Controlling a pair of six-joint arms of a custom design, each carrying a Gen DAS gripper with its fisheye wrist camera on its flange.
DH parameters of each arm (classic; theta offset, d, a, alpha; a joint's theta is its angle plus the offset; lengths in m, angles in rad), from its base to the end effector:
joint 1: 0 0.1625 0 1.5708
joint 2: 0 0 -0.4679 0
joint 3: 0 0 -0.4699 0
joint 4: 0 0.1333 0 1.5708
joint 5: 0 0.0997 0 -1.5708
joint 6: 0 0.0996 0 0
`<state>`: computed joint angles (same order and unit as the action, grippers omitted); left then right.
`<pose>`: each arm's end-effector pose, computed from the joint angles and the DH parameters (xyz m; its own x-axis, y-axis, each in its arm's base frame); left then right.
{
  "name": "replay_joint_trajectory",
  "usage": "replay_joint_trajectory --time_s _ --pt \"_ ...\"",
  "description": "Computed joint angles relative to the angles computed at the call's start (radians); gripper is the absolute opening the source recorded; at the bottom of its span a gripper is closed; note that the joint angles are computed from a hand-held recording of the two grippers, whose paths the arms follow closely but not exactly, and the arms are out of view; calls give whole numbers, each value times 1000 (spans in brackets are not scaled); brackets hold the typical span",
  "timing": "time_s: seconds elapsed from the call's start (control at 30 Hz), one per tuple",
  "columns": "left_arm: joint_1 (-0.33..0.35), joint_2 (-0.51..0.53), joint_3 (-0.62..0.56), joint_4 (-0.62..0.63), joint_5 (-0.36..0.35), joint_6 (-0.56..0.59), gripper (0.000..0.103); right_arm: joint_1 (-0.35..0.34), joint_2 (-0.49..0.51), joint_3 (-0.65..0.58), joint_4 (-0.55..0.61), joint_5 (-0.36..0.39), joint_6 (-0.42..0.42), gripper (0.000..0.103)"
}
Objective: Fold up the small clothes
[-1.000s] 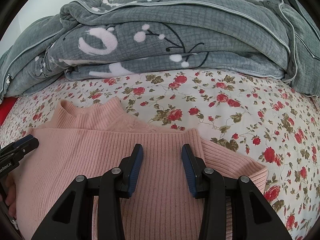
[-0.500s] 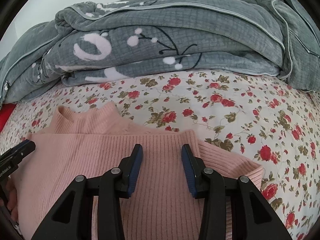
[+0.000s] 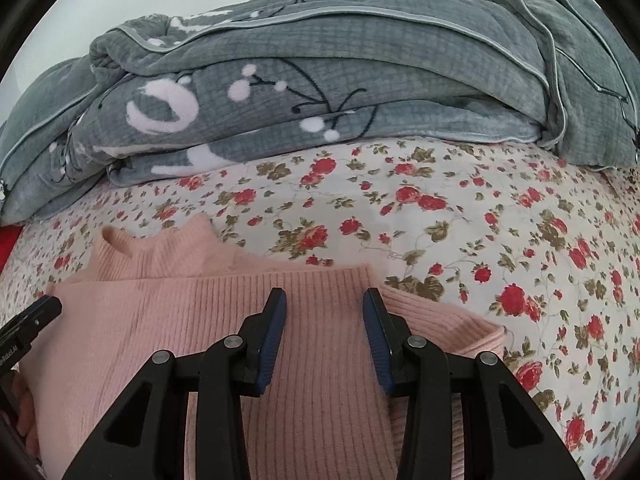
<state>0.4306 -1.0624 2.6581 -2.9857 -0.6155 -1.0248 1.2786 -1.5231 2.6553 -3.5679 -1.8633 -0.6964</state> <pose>-0.1865 -0.3218 0.0270 -0.8198 -0.0466 -0.5707 0.3722 0.7140 -0.5930 -0.0033 -0.3740 0.2185 -0.7748 -0.0257 0.6317 -0.4043 0.7883 -0.4638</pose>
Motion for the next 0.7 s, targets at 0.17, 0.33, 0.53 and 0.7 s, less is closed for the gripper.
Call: replay_joint_trajectory --time_s 0.17,0.33,0.53,0.7 --pt "-1 2 -2 5 3 -3 51 8 -2 5 -4 -1 -13 44" --pt "-7 8 5 -31 7 10 51 -20 -68 3 96 64 22 44" --pt "-38 10 18 -55 33 10 62 -29 -233 35 149 95 22 50" --pt "-66 -19 40 -68 54 -21 66 -177 -555 135 253 271 -112 63"
